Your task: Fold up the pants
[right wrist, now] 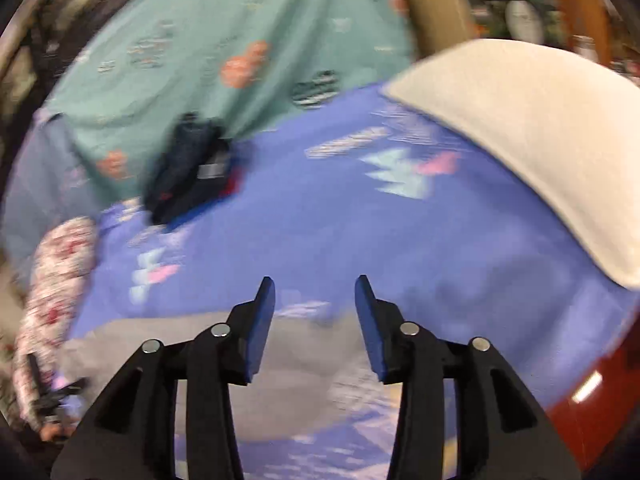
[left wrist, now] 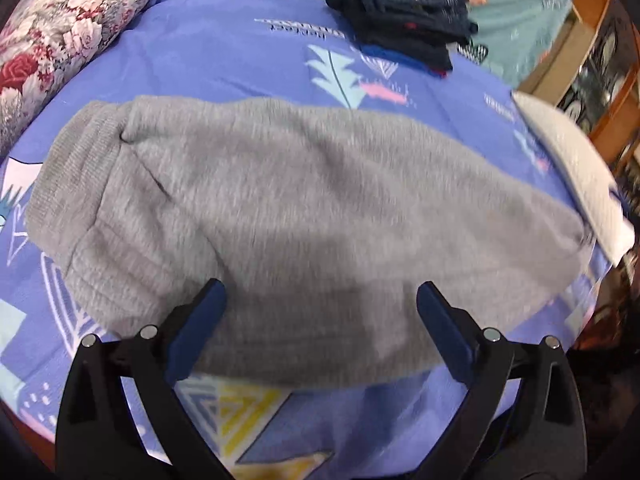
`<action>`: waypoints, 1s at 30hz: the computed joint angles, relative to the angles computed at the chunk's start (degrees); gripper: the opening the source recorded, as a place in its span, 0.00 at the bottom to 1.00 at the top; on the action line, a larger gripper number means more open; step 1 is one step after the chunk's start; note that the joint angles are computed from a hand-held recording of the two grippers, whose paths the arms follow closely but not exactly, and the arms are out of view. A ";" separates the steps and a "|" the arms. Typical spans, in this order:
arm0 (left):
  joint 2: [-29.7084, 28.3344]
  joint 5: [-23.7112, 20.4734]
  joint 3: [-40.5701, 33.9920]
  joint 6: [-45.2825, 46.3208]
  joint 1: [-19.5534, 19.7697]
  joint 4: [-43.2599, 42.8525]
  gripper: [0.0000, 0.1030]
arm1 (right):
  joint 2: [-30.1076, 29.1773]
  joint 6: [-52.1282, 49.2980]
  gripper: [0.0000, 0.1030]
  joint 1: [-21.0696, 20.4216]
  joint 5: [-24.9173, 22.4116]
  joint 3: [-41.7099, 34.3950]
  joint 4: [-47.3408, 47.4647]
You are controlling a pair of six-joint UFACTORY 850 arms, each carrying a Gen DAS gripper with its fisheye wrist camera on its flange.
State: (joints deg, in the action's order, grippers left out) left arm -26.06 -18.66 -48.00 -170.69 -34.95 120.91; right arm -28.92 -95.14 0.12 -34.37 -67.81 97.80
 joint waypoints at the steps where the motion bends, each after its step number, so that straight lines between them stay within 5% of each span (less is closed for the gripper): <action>1: 0.14 0.90 -0.18 4.84 -0.35 -4.38 0.95 | -1.54 3.28 0.55 1.30 -2.94 -2.32 -3.97; 9: 2.87 -0.75 1.06 7.37 -1.85 -10.12 0.94 | -25.62 33.92 0.57 16.15 -18.93 -35.77 -32.04; 14: 2.55 -7.20 -2.50 7.64 -2.56 -6.76 0.95 | -38.94 50.33 0.57 19.63 -27.34 -54.79 -42.51; 17: -1.03 -1.18 -6.13 3.22 -0.12 -0.75 0.95 | -40.32 48.76 0.57 19.03 -36.29 -55.31 -39.89; 21: -6.34 5.27 -10.00 10.33 2.02 -7.39 0.95 | -41.31 45.77 0.69 18.05 -49.23 -55.29 -38.64; 23: -6.84 3.43 -9.83 10.02 1.79 -6.51 0.95 | -41.50 46.93 0.69 17.99 -50.63 -54.95 -39.94; 26: -7.38 1.75 -9.90 9.24 1.45 -5.31 0.97 | -38.73 47.36 0.69 17.71 -43.32 -51.09 -40.98; 30: -8.48 -1.62 -10.82 19.24 -0.20 -13.26 0.98 | -37.78 44.42 0.69 16.38 -41.13 -52.38 -33.46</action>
State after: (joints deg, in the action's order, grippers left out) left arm -34.53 -20.27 -58.82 -151.45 -35.15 107.66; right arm -66.70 -50.72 16.50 -75.50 -120.19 64.34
